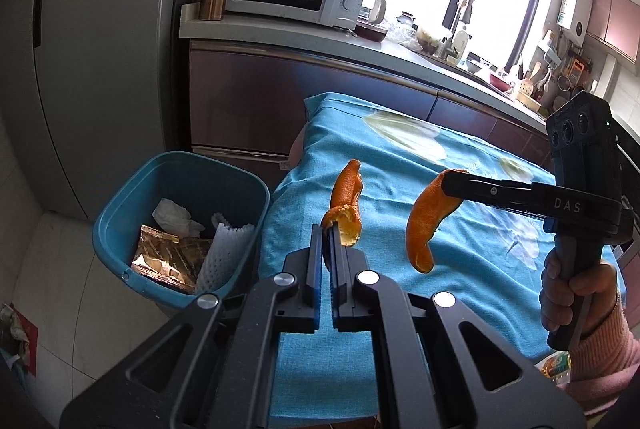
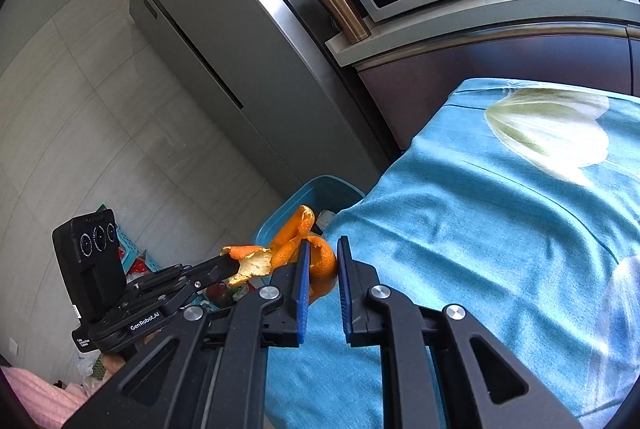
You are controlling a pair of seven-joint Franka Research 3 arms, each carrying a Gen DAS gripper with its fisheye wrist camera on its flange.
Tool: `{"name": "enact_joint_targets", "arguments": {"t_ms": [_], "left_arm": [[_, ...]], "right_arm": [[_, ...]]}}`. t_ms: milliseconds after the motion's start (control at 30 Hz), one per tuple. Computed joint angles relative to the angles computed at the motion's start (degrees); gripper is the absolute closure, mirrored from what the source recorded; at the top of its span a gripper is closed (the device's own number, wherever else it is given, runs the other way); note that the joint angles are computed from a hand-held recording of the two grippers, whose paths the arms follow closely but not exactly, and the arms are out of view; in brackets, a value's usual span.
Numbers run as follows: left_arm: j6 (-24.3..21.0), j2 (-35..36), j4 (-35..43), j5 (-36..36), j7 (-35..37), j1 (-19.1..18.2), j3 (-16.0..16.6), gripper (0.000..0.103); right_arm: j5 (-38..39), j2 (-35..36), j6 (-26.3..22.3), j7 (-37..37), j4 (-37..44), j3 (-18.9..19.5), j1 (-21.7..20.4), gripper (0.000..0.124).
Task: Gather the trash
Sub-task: 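Carry the orange peels in both tools over the teal bin, then open both tools to drop the orange peels into the bin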
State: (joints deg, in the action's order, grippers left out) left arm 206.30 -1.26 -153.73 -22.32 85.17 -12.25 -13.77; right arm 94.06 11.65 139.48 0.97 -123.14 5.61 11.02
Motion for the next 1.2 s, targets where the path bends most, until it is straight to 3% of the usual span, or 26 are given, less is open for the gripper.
{"name": "enact_joint_targets", "arguments": {"t_ms": [233,567,733,1200], "left_arm": [[0.04,-0.14,-0.04,-2.42,1.35,0.47,0.13,0.099],[0.60,1.16,1.03,-12.07,6.66,1.48,1.24,0.099],[0.18,3.12,2.06,-14.44,7.51,1.85,3.32,0.099],[-1.80,10.04,5.01,-11.49,3.18,-0.37,9.92,0.099]], "right_arm": [[-1.15,1.67,-0.13,1.51,2.11,0.54,0.35,0.112],[-5.77,7.62,2.95,5.75,9.41,3.00,1.87,0.112],[-9.75,11.09,5.85,8.92,13.60,4.67,2.95,0.112],[-24.79,19.52,14.37,20.90,22.01,9.04,5.43,0.112]]}}
